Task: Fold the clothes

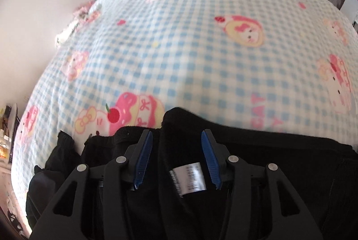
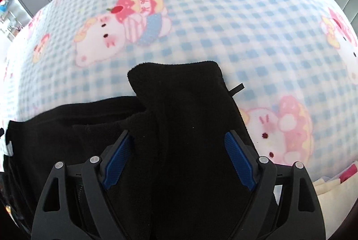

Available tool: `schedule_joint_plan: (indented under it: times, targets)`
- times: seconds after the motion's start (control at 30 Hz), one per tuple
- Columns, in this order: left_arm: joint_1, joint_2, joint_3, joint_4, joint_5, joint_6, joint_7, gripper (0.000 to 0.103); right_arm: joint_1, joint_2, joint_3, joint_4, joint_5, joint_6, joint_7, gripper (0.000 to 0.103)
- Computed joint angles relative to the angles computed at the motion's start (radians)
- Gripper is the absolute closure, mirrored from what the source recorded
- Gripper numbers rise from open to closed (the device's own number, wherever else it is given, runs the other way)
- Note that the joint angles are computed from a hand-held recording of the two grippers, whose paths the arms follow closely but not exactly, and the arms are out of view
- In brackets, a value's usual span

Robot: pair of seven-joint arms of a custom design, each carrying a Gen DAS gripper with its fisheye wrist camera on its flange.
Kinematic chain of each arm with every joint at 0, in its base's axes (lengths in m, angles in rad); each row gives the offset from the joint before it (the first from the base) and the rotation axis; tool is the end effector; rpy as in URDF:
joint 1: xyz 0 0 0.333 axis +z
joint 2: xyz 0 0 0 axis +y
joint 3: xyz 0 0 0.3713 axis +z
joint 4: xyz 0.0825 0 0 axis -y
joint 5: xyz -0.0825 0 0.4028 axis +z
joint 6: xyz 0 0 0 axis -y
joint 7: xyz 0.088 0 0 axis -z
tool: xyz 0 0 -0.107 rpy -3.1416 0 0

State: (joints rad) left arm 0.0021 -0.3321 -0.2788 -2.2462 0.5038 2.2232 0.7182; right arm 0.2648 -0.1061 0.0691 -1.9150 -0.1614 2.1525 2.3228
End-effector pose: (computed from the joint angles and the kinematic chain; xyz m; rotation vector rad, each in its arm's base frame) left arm 0.4664 -0.1320 0.5762 -2.0746 1.4909 -0.2012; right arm 0.5426 0.1833 0.6254 -1.6188 2.3186 -0.3343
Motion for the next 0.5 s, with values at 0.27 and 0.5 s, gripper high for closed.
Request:
schedule_joint_plan:
  times: [0.27,0.5]
  targets:
    - [-0.302,0.113,0.102,0.01,-0.704,0.234,0.409,0.046,0.004,-0.023,-0.007,-0.005,0.11,-0.024,0.043,0.018]
    - [-0.343,0.277,0.005,0.098,-0.854,0.167,0.461,0.043,0.005,0.021,0.012,-0.048,-0.006,-0.108,0.121,0.015]
